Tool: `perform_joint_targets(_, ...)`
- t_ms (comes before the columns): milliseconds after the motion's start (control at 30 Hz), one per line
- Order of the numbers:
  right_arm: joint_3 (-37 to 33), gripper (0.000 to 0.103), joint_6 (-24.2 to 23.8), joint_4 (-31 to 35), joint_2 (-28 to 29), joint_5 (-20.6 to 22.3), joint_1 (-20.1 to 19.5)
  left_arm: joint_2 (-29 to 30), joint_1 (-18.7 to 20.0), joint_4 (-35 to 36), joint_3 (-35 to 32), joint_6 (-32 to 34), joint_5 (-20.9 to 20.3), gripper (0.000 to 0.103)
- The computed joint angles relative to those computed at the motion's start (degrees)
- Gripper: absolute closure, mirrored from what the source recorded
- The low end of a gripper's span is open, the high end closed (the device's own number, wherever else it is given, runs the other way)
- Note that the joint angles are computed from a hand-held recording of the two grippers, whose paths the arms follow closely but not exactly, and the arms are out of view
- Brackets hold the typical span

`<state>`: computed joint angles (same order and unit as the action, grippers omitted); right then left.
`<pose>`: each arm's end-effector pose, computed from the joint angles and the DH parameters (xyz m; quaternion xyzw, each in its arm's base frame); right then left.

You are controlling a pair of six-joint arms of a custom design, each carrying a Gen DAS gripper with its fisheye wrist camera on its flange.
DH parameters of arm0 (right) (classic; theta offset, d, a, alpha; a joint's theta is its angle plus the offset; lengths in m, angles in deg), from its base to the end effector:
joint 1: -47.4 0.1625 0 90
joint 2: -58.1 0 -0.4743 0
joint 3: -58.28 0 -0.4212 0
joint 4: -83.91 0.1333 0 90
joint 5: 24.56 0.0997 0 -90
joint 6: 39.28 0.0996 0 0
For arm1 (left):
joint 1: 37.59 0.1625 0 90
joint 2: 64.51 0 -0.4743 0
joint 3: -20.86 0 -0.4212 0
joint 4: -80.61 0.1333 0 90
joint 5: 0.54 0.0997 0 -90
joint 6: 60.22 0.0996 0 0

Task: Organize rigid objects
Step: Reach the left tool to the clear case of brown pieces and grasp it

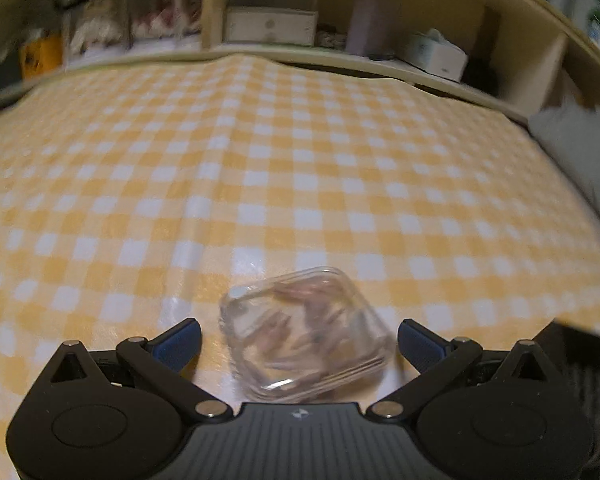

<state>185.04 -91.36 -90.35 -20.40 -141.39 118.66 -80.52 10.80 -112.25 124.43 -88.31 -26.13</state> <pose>-0.0795 -0.5093 0.2997 0.1967 -0.9068 0.1171 0.3540 -0.2192 -0.5828 -0.1427 0.0283 0.8411 -0.3943 0.3691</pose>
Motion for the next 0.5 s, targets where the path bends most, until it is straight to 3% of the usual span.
perform_joint_targets(233, -0.26, 0.095, -0.51, -0.48, 0.77, -1.06, 0.25, -3.49, 1.57, -1.07, 4.73, 2.71, 0.91, 0.000)
perform_joint_targets(500, -0.27, 0.095, -0.58, -0.14, 0.65, -1.02, 0.26, -5.13, 2.84, -12.87, 8.50, 8.36, -1.98, 0.001)
